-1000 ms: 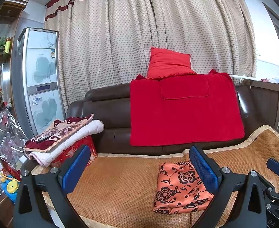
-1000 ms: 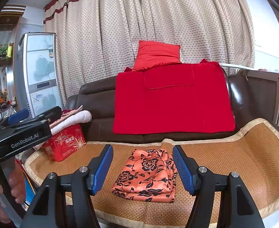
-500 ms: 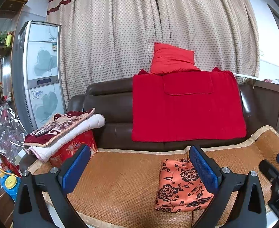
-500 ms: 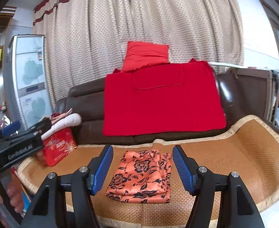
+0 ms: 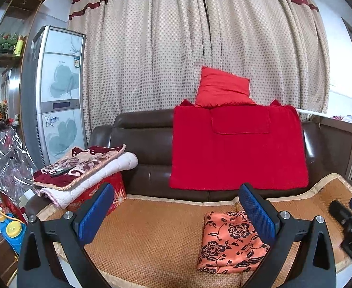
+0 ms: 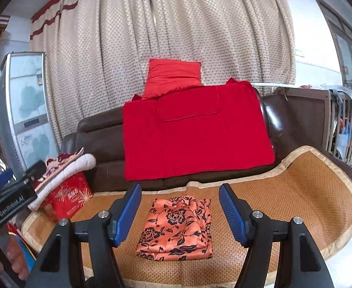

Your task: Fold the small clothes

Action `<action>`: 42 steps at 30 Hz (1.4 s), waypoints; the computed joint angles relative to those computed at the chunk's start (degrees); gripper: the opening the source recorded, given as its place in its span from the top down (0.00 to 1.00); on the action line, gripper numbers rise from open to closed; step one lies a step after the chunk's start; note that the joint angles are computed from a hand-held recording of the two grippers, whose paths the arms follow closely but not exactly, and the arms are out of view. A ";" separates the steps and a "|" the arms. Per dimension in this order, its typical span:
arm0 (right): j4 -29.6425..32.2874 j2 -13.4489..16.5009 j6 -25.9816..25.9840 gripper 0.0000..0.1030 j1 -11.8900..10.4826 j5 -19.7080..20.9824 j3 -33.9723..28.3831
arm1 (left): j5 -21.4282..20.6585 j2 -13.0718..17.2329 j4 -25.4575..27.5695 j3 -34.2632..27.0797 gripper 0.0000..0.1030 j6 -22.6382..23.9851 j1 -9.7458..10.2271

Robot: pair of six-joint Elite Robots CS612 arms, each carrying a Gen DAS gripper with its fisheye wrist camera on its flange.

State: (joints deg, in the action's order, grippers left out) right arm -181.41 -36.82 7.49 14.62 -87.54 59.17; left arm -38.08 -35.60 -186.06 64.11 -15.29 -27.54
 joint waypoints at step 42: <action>11.00 6.99 -3.01 0.30 0.39 5.32 -13.98 | -0.89 3.02 10.29 -7.90 0.00 -5.11 2.20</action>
